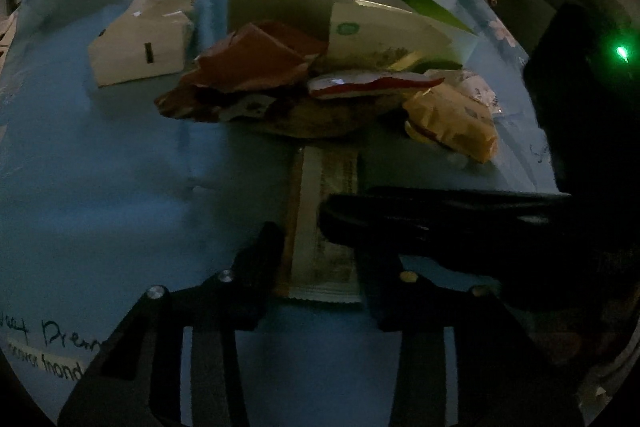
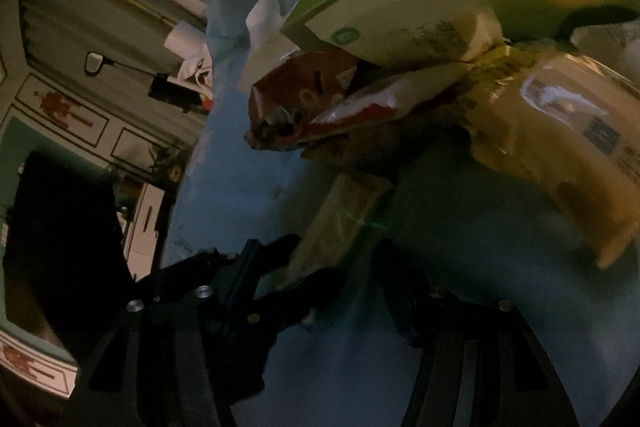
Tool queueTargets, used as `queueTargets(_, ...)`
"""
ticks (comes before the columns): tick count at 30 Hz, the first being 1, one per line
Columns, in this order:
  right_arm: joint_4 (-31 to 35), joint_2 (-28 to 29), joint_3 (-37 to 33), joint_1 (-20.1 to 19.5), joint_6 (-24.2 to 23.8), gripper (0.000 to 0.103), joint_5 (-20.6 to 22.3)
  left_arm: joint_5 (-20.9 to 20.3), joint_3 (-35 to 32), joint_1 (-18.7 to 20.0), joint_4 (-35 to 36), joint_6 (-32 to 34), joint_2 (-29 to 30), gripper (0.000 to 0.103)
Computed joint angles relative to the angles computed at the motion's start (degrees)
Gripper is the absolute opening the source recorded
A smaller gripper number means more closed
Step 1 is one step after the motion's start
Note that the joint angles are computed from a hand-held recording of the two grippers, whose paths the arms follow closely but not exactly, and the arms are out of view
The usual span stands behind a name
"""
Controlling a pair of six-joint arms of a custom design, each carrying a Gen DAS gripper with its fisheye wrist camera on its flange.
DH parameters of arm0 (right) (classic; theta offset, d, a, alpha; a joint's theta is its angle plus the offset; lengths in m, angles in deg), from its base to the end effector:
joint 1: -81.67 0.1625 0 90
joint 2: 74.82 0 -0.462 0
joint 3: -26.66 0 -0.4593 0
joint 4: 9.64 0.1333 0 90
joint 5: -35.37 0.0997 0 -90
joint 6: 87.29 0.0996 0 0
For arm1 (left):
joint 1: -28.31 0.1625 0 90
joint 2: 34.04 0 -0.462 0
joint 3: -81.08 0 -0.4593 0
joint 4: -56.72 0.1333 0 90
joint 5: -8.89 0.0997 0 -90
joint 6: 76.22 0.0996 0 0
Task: Organize snacks
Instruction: 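Move the right gripper back to the pile and grasp the long beige bar, then carry the beige bar with the right gripper over the box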
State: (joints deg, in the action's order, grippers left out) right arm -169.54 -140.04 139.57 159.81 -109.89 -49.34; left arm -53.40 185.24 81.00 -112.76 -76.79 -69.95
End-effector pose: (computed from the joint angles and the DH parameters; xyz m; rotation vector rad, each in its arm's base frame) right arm 0.0094 -0.6484 0.1882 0.3133 -3.0368 0.6141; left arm -0.2568 -0.6333 -0.0602 0.7914 2.5915 -0.4688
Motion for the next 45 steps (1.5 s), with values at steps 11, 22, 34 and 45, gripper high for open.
queueTargets(11, -0.48, -2.06, 2.15, -1.03, -1.89, 0.010, 1.18, -0.69, 3.31, -1.20, -1.83, -2.46, -1.86, 0.035)
queueTargets(22, 0.31, -11.95, 7.91, -2.31, -3.52, 0.009, 8.54, 0.14, 5.75, -6.80, -6.33, -0.38, -4.06, 0.035)
queueTargets(34, -3.62, -12.92, 1.83, -0.43, -3.85, 0.009, 11.30, -0.22, -8.82, -7.25, -5.28, 8.65, 2.40, 0.035)
queueTargets(45, -0.77, -4.99, -10.87, 0.49, -2.54, 0.009, 11.10, -1.27, -23.06, -4.44, 1.51, 10.65, 8.94, 0.035)
